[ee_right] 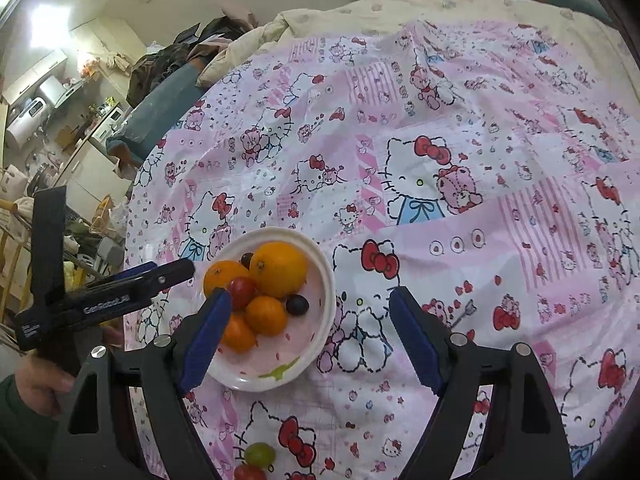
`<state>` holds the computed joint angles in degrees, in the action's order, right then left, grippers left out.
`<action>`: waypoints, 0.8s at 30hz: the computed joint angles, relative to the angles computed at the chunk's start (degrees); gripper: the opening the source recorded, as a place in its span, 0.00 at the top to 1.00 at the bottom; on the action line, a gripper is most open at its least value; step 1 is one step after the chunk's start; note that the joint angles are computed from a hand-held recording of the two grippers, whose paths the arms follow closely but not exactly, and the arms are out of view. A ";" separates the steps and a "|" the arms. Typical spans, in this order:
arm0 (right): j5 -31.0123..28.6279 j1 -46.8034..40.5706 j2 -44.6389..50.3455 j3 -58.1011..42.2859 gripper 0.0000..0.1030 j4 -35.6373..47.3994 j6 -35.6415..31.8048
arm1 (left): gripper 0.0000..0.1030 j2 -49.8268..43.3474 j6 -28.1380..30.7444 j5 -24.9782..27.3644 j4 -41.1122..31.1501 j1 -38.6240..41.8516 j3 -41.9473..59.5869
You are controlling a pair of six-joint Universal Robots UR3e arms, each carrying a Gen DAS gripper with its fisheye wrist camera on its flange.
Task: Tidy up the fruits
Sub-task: 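Withdraw both open tools from the plate toward the remaining tomatoes, then grasp the green tomato with the right tool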
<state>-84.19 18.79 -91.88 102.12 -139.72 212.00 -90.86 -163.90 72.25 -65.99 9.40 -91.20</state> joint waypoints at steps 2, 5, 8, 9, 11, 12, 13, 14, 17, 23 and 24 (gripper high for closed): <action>-0.89 1.21 -1.06 0.60 0.18 0.45 0.92 | 0.21 3.47 1.61 -1.37 -0.76 2.04 -3.29; -0.54 2.61 -2.45 1.89 0.17 1.04 1.96 | 0.21 9.47 4.15 -2.21 -2.66 5.52 -8.14; -1.14 4.90 -3.51 2.90 0.17 1.77 3.01 | 0.21 14.27 6.23 -3.86 -5.46 8.89 -10.95; -1.91 6.00 -3.95 3.16 0.17 2.23 3.68 | 0.21 15.63 6.79 -4.31 -6.42 9.89 -11.67; -2.27 7.26 -4.67 3.87 0.17 2.27 5.06 | 0.21 18.56 8.06 -5.26 -8.16 12.04 -13.36; -2.30 8.02 -5.19 4.36 0.17 2.20 5.92 | 0.21 20.11 8.78 -5.45 -8.82 12.99 -14.27; -2.82 8.88 -5.30 4.37 0.17 2.36 6.57 | 0.21 21.83 9.57 -5.58 -9.22 13.90 -15.44; -3.40 9.65 -5.39 4.37 0.17 2.55 7.06 | 0.21 22.89 10.18 -5.51 -9.31 14.41 -16.22; -4.74 11.81 -5.62 4.47 0.17 2.89 8.97 | 0.21 27.14 13.51 -5.11 -10.70 15.87 -18.92; -5.34 13.99 -4.40 4.07 0.17 4.16 12.25 | 0.21 33.81 16.74 -3.27 -12.94 19.42 -22.66; -4.92 13.98 -4.04 4.03 0.17 4.35 12.47 | 0.21 34.35 16.58 -2.84 -12.71 19.70 -23.15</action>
